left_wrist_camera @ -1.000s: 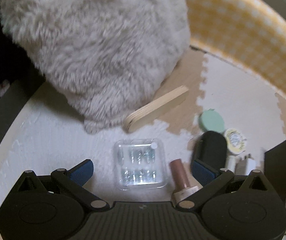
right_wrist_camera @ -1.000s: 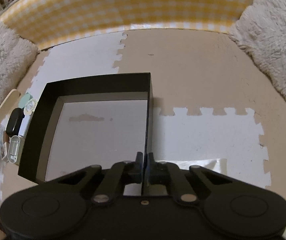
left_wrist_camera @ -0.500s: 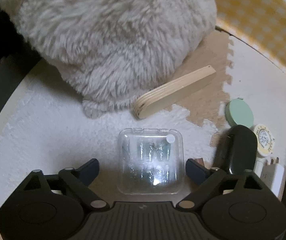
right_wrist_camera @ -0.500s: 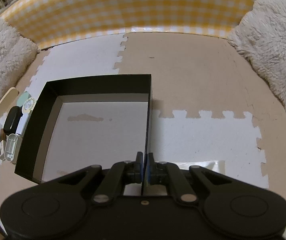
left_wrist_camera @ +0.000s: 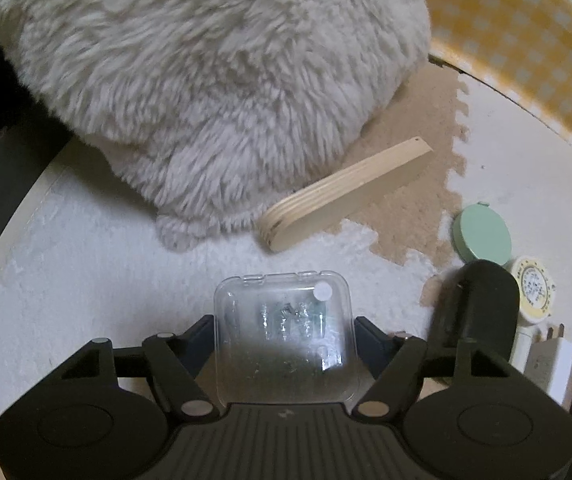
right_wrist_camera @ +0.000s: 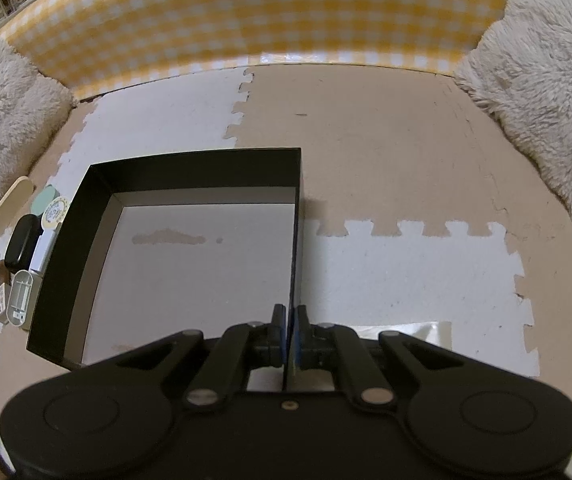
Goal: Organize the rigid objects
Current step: 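Carry the clear case into the black box and open the left gripper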
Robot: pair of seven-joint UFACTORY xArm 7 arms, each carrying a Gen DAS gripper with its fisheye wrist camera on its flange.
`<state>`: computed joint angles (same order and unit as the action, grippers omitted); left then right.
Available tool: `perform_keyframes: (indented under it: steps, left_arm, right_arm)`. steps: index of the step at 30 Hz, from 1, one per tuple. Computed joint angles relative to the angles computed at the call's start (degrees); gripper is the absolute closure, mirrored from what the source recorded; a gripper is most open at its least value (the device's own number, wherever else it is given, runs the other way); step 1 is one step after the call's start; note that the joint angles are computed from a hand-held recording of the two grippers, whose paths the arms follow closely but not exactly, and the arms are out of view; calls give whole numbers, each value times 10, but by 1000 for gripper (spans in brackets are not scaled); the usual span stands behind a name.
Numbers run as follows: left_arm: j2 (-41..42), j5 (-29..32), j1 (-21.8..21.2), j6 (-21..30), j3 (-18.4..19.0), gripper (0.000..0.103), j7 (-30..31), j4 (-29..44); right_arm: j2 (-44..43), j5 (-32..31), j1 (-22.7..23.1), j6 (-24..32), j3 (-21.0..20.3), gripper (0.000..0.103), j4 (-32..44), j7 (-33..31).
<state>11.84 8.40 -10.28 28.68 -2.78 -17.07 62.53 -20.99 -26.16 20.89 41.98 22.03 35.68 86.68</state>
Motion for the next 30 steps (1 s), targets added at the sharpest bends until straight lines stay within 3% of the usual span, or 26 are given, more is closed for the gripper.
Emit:
perform_keyframes:
  steps: [6, 12, 22, 30]
  left_arm:
    - [-49, -63, 9, -18, -18, 29, 33, -34]
    - [-115, -230, 0, -36, -43, 29, 177, -78]
    - [-174, -503, -89, -5, -47, 29, 410, -103]
    - [-163, -606, -156, -17, -77, 29, 518, -104]
  right_arm:
    - [-4, 2, 1, -4, -1, 99, -4, 2]
    - [-7, 9, 0, -7, -2, 99, -7, 3]
    - [-8, 19, -2, -9, -1, 99, -7, 11]
    - [-13, 28, -3, -19, -4, 99, -12, 11]
